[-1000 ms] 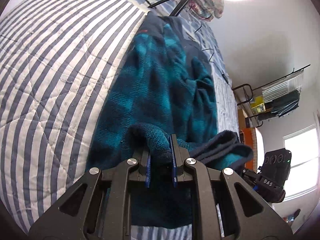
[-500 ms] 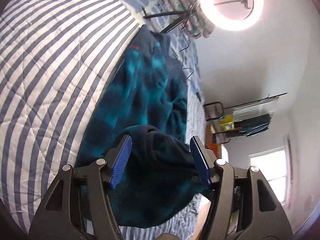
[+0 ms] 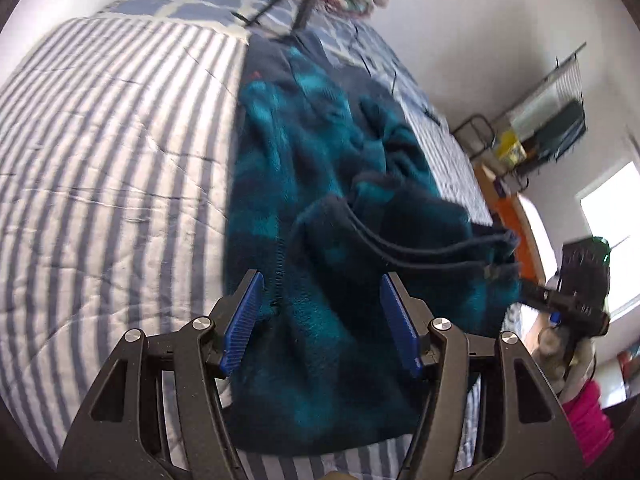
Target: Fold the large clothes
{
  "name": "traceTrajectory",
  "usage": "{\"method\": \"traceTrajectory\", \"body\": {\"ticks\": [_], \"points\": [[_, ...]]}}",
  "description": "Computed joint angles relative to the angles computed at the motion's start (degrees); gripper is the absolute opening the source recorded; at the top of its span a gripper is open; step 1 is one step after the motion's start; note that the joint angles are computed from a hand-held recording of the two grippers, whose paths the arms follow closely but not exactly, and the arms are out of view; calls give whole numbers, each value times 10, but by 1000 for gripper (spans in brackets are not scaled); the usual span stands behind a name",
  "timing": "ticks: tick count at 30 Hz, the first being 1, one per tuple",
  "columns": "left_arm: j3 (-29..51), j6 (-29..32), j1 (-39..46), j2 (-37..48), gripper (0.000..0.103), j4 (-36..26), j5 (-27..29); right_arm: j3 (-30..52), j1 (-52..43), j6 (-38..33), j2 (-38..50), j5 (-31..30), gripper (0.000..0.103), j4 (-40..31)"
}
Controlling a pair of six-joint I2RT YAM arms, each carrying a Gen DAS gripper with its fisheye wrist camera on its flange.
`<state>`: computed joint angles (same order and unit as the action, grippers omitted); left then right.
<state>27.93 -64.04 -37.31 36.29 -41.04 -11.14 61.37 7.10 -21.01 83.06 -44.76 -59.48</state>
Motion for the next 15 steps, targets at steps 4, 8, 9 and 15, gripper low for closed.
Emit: {"method": "traceTrajectory", "body": {"ticks": [4,8,9,15], "points": [[-22,-3,9,41,33,57,11,-11,53,26,1,45,58,61],[-13,-60,-27,13,8,23,-37,-5,80,25,2,63,23,64],[-15,-96,-46,-28,8,2,-58,-4,84,19,-3,64,21,64],[11,-96,-33,30,8,-51,-95,15,96,60,56,125,17,113]]}}
